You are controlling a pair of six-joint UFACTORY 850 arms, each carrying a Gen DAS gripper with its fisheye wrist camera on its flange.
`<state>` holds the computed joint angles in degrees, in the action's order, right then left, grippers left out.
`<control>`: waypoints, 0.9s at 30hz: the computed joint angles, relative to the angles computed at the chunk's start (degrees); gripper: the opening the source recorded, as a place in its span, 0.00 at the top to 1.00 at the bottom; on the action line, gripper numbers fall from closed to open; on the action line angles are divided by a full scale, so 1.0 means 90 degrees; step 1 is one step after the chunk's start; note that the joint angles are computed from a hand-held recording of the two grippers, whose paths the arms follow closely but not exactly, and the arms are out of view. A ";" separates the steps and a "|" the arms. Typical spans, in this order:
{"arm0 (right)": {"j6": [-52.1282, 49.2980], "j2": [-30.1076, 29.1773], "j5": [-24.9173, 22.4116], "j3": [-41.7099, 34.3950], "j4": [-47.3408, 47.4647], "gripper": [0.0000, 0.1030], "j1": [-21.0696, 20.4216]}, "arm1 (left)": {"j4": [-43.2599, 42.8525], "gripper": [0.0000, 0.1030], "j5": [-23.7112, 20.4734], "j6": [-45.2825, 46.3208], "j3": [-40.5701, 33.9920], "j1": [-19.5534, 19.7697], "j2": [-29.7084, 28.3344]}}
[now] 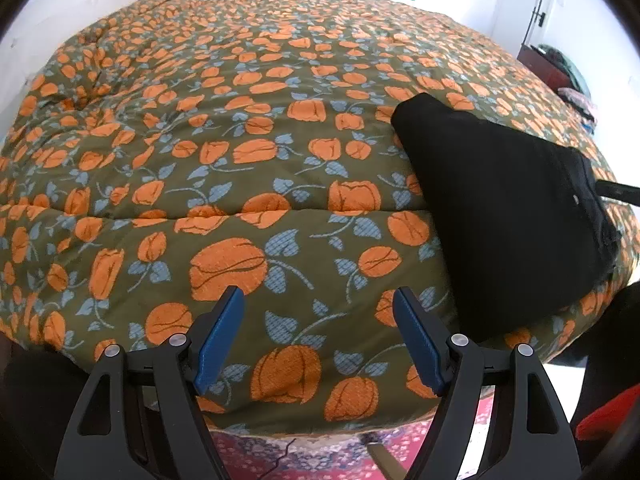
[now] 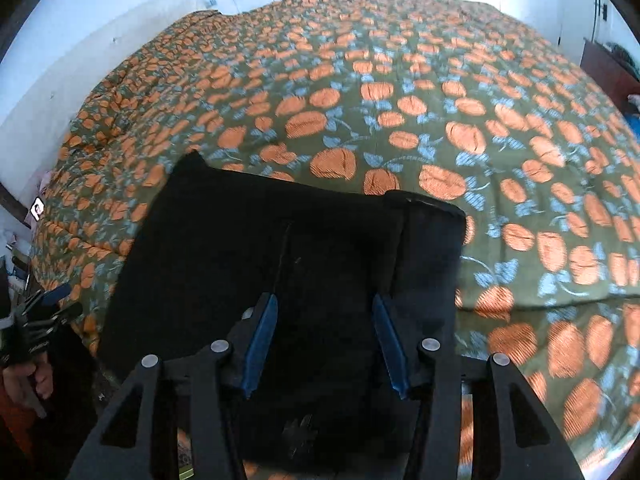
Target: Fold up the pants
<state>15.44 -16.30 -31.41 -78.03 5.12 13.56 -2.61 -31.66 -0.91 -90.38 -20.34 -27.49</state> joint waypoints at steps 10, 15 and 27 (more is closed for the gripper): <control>-0.0881 0.0838 0.0002 0.1211 0.1290 0.53 0.0072 | -0.0369 0.24 -0.0312 0.0416 -0.0131 -0.0016 -0.0111; -0.1694 0.1423 0.0180 0.1549 0.3030 0.48 -0.0586 | -0.1098 0.20 -0.0657 0.0545 -0.0456 0.0135 -0.0384; -0.3241 0.0515 -0.0919 0.1413 0.5239 0.27 -0.1545 | -0.3804 0.14 -0.3513 0.1731 -0.3638 0.0211 -0.2554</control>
<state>-13.73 -11.66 -39.68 -65.31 52.26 -0.34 -36.84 -63.28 14.67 -123.11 -18.44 -50.47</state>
